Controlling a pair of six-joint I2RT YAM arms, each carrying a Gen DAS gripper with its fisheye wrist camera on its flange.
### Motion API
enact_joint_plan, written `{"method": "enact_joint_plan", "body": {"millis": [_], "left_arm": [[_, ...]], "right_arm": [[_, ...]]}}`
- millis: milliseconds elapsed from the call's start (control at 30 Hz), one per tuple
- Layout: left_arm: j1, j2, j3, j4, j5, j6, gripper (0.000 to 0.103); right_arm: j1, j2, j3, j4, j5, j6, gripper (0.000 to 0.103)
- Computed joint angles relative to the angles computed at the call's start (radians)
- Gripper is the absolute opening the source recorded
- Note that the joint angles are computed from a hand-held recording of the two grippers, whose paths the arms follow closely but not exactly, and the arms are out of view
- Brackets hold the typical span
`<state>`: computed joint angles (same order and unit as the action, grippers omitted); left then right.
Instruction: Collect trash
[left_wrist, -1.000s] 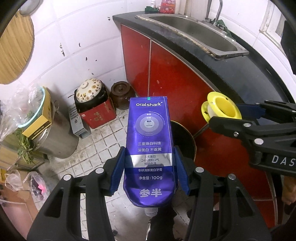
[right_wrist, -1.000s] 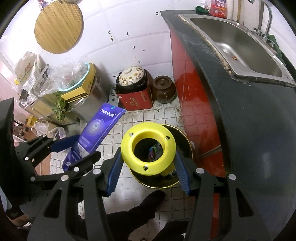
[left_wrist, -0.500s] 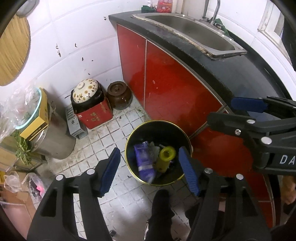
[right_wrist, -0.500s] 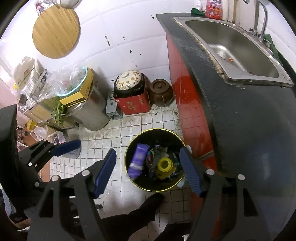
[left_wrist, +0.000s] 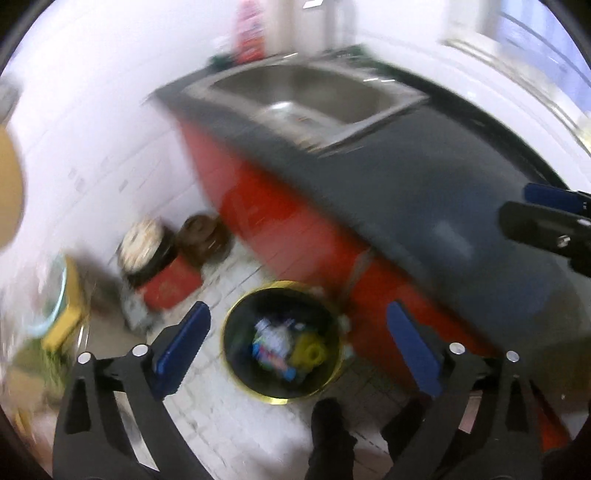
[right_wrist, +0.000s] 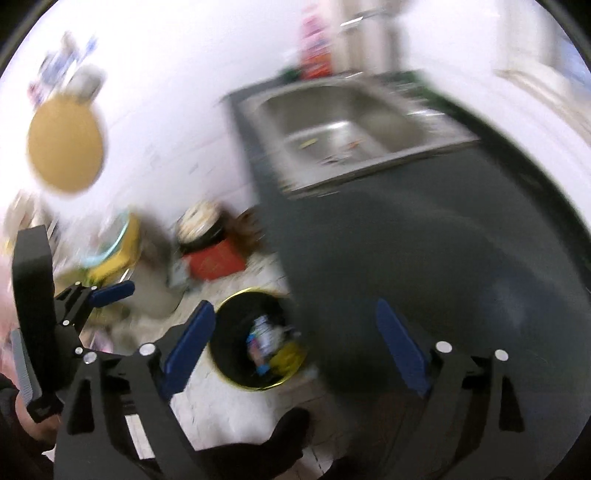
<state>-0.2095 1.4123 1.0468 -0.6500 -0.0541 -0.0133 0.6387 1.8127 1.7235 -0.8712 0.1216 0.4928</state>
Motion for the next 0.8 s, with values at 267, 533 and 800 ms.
{"method": "enact_joint_plan", "body": {"millis": [267,533,800], "left_arm": [[-0.408,0.28,0.38,-0.005,-0.002,-0.025,0.096],[-0.698,0.614,0.851,-0.111,0.035,-0.017,0.096],[-0.831,0.878,1.265,-0.274,0.039,0.003,0.096]], "right_arm": [[-0.335,-0.587,-0.447,-0.158,0.158,0.133,0.089],[-1.073,-0.996,-0.629,-0.336,0.0,-0.131,0.089],[-1.673,-1.039,-0.651,-0.372,-0.272,-0.503,0.089]]}}
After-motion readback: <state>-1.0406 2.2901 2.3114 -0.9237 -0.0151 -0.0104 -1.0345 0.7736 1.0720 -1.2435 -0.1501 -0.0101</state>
